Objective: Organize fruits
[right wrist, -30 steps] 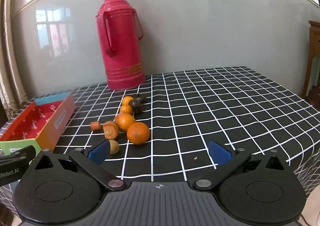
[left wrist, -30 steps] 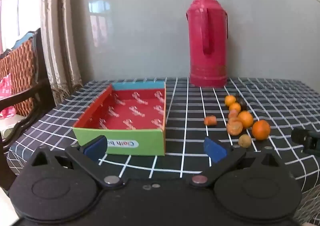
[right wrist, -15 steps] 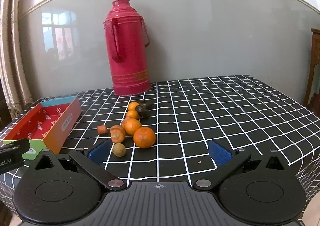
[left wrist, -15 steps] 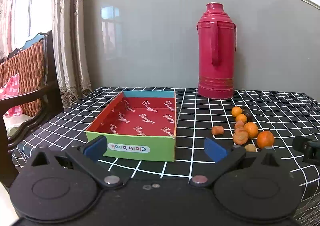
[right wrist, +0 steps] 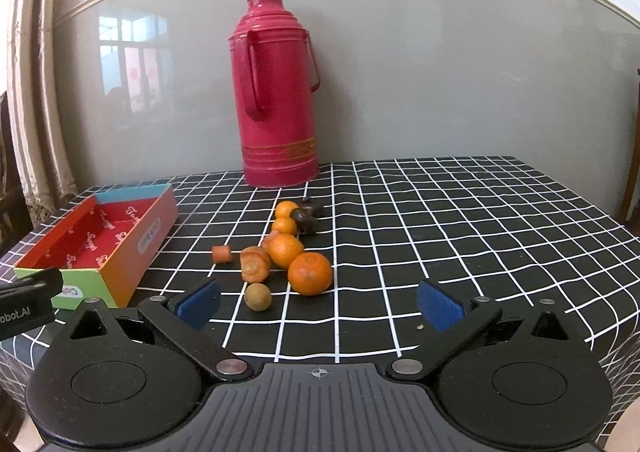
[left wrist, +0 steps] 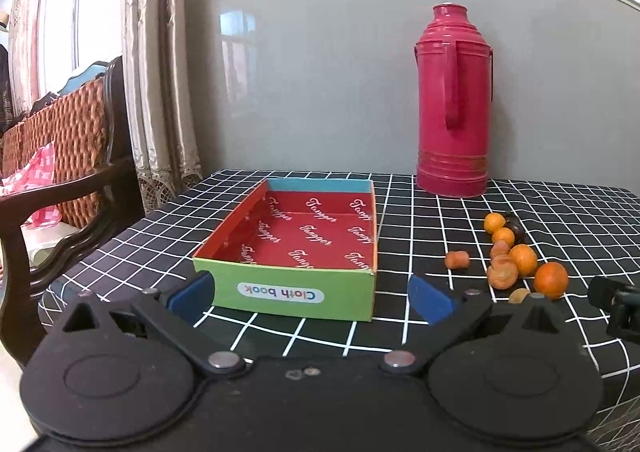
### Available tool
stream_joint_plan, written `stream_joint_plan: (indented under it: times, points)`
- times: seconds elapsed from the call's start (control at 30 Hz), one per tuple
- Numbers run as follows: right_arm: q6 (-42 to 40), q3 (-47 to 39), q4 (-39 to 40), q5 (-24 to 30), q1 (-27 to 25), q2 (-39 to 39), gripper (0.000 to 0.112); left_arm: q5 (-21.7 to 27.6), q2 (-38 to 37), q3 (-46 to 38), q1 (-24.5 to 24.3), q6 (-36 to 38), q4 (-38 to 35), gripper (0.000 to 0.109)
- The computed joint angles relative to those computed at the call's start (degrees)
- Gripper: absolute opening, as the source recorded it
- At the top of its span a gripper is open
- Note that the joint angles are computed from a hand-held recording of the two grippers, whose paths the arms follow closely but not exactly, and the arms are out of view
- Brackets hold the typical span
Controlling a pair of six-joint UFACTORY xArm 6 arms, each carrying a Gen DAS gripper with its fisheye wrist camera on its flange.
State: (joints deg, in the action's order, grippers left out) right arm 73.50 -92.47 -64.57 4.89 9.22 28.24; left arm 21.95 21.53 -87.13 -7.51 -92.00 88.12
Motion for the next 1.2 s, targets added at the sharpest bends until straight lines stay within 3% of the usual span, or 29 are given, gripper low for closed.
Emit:
stream_joint_plan:
  times: [1.2]
  points:
    - [0.5, -1.1, -3.7, 0.6, 1.2, 0.5, 0.103, 0.9, -1.2, 1.8, 0.0, -1.2, 1.2, 0.097]
